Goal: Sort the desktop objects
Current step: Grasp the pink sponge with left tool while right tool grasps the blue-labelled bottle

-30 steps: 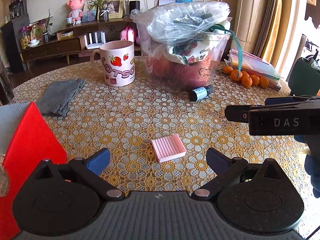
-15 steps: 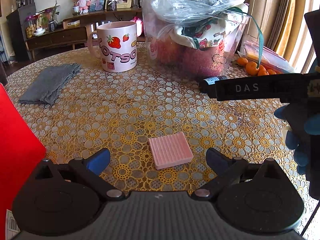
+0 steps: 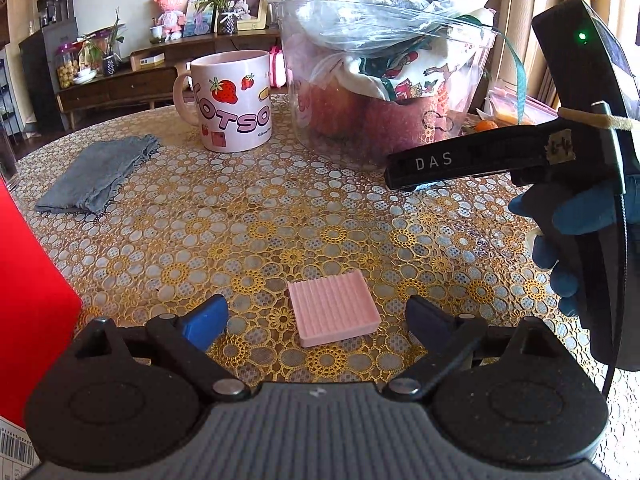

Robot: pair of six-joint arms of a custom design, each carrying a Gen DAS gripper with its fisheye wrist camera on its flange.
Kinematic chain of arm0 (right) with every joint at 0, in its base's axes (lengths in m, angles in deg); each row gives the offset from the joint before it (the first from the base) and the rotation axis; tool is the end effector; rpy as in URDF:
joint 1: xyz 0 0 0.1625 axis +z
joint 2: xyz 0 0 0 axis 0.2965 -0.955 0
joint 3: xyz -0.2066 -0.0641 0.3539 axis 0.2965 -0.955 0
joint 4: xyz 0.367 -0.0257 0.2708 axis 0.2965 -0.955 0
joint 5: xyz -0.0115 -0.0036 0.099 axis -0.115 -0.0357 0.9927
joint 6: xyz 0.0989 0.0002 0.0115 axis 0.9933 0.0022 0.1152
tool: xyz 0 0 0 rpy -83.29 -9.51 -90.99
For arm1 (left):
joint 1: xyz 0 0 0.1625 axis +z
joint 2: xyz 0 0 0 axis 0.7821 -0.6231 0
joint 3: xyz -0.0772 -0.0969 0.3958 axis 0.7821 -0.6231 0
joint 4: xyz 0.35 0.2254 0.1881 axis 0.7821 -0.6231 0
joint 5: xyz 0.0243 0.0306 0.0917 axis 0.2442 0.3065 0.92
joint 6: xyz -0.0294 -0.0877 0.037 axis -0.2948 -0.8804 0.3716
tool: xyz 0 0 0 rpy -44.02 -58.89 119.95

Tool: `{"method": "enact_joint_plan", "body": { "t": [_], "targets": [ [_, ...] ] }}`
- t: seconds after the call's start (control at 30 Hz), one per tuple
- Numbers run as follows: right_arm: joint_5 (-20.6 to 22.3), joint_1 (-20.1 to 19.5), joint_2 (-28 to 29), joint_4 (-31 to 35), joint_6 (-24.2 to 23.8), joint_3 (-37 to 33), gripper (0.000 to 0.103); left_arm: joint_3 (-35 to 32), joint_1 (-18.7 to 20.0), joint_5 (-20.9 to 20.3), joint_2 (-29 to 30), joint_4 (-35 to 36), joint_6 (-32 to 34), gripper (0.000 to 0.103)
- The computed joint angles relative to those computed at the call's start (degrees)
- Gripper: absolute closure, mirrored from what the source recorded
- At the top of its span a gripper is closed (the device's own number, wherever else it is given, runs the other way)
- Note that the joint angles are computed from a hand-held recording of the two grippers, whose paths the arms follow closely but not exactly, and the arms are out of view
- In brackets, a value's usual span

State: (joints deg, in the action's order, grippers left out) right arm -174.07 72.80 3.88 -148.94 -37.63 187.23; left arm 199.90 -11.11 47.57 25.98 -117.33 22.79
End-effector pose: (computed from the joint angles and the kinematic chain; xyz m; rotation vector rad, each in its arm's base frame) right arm 0.1148 -0.6634 0.1606 0.9869 -2.3744 0.7681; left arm -0.2563 -0.5120 0.0176 0.1863 2.1365 -1.0169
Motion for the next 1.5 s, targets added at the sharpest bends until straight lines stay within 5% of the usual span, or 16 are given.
{"method": "enact_joint_plan", "body": {
  "t": [0.2,0.37,0.57,0.93,1.5],
  "targets": [
    [-0.4,0.0,0.6,0.5,0.9,-0.8,0.021,0.5,-0.5,1.6,0.5,-2.3,1.2,0.034],
    [-0.5,0.0,0.9,0.2,0.2,-0.9,0.025,1.0,-0.7,2.2,0.8,-4.2,2.5,0.04],
    [-1.3,0.2,1.2,-1.3,-0.1,-0.5,0.036,1.3,-0.7,1.7,1.3,-8.6,7.1,0.062],
    [-3.3,0.9,-0.2,-0.9,2.6,1.0,0.042,2.1,-0.3,-0.1,0.5,-11.2,10.6,0.062],
    [-3.5,1.1,-14.7,4.3,4.2,15.4,0.042,7.7,-4.0,-1.1,-6.9,-1.2,1.8,0.062]
  ]
}}
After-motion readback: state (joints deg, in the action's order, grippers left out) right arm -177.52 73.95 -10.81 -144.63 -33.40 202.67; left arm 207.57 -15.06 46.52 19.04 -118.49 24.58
